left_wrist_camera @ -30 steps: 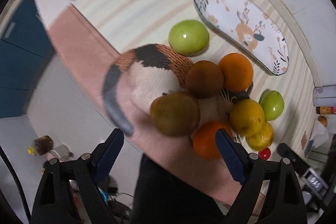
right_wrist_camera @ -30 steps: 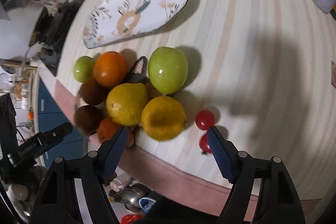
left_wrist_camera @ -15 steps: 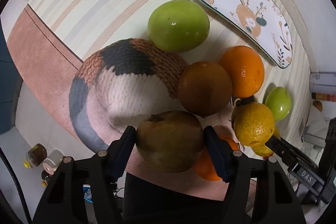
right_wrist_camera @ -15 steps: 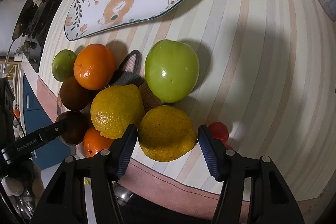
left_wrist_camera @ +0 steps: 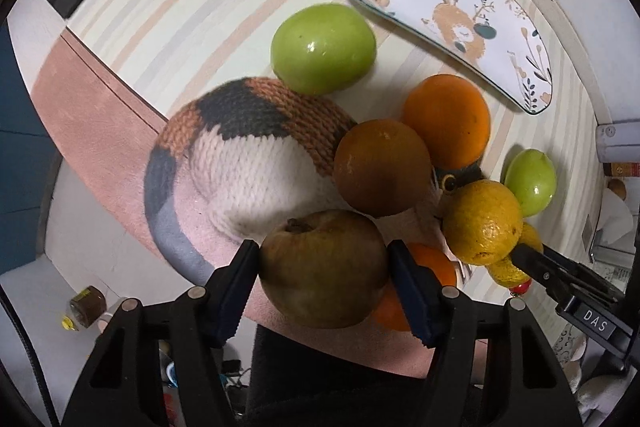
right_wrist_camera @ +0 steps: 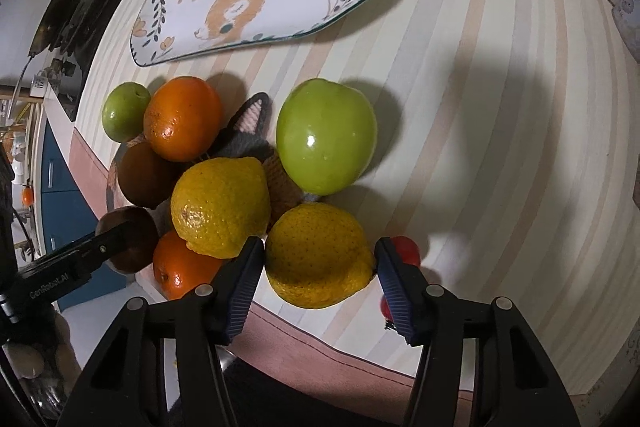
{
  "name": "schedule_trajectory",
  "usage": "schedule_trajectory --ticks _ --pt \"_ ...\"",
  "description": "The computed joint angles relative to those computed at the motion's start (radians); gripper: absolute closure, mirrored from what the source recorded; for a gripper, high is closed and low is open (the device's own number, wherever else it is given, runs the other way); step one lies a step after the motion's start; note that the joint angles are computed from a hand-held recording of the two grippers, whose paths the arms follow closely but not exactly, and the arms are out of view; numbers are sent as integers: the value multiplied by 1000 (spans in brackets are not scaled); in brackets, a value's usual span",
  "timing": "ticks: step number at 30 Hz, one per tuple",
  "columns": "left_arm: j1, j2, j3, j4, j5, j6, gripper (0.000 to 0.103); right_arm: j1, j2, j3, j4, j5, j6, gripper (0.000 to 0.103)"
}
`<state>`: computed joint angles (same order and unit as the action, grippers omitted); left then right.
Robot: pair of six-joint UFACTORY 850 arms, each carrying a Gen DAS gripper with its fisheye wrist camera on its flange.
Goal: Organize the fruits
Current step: 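Carry the pear and lemon onto the white oval plate and open both tools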
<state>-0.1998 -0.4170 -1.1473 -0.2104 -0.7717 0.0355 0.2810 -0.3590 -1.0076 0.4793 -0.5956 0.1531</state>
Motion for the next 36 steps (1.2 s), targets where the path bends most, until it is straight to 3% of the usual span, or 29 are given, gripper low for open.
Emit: schedule_trajectory --ticks 7,12,19,27,31,36 --pt "-17 21 -55 -14 -28 12 40 -46 92 28 40 5 -54 43" --pt "-20 -21 -207 -104 -78 107 40 -81 95 -45 55 9 -91 43" --pt "-67 -273 -612 -17 -138 94 40 -122 -110 -308 -57 -10 -37 43" --pt "-73 -684 -1169 53 -417 42 40 -109 -374 -622 -224 -120 46 43" --pt "-70 -793 -1327 39 -537 37 40 -104 -460 -729 -266 -183 52 43" --pt "-67 -900 -1497 32 -656 29 39 -108 -498 -787 -264 -217 44 43"
